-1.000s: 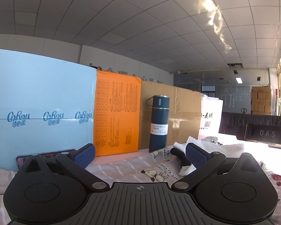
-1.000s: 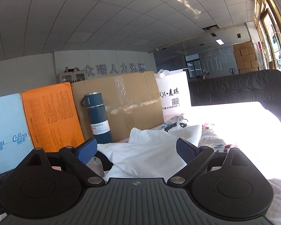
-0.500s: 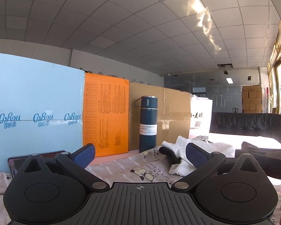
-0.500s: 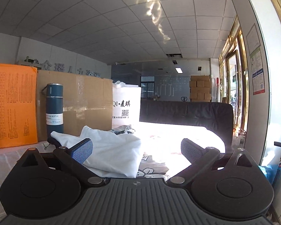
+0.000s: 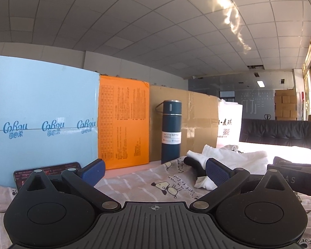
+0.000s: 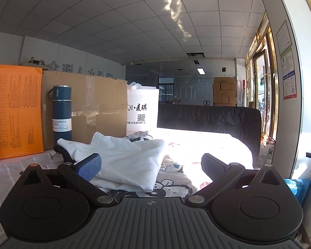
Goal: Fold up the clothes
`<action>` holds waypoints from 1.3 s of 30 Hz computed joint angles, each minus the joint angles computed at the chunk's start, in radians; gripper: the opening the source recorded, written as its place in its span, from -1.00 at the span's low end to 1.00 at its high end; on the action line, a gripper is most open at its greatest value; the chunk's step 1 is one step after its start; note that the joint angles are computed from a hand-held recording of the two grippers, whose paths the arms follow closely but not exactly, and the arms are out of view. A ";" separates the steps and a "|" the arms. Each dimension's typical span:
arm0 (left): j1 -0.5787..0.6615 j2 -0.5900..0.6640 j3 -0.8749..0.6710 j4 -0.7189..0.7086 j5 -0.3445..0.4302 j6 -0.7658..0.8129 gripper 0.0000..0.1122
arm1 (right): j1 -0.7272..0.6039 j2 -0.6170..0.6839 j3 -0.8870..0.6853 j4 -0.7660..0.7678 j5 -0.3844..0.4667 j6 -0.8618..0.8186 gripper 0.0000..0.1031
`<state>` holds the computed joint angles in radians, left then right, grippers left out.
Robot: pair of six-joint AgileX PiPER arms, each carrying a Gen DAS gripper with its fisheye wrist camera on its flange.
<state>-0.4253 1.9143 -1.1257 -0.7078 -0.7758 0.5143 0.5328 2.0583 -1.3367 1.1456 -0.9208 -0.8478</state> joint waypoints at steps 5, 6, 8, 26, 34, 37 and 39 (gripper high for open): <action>-0.009 0.001 0.007 0.008 -0.020 0.016 0.84 | -0.001 0.001 -0.005 0.007 0.009 -0.008 1.00; -0.009 0.001 0.007 0.010 -0.020 0.017 0.84 | -0.002 0.001 -0.006 0.008 0.011 -0.010 1.00; -0.010 0.000 0.009 0.010 -0.022 0.015 0.84 | -0.002 0.001 -0.008 0.011 0.014 -0.014 1.00; -0.008 -0.002 0.010 0.018 -0.014 0.012 0.84 | -0.014 -0.009 -0.001 -0.002 0.062 -0.011 1.00; -0.008 -0.004 0.012 0.020 -0.010 0.010 0.84 | -0.015 -0.012 0.002 -0.007 0.068 -0.004 1.00; -0.006 -0.003 0.008 0.025 -0.005 0.007 0.84 | -0.015 -0.012 0.003 -0.012 0.067 0.000 1.00; -0.004 -0.003 0.006 0.026 0.000 0.006 0.84 | -0.016 -0.012 0.003 -0.014 0.067 0.002 1.00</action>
<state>-0.4293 1.9114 -1.1201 -0.6817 -0.7762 0.5208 0.5169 2.0462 -1.3336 1.1317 -0.8537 -0.8460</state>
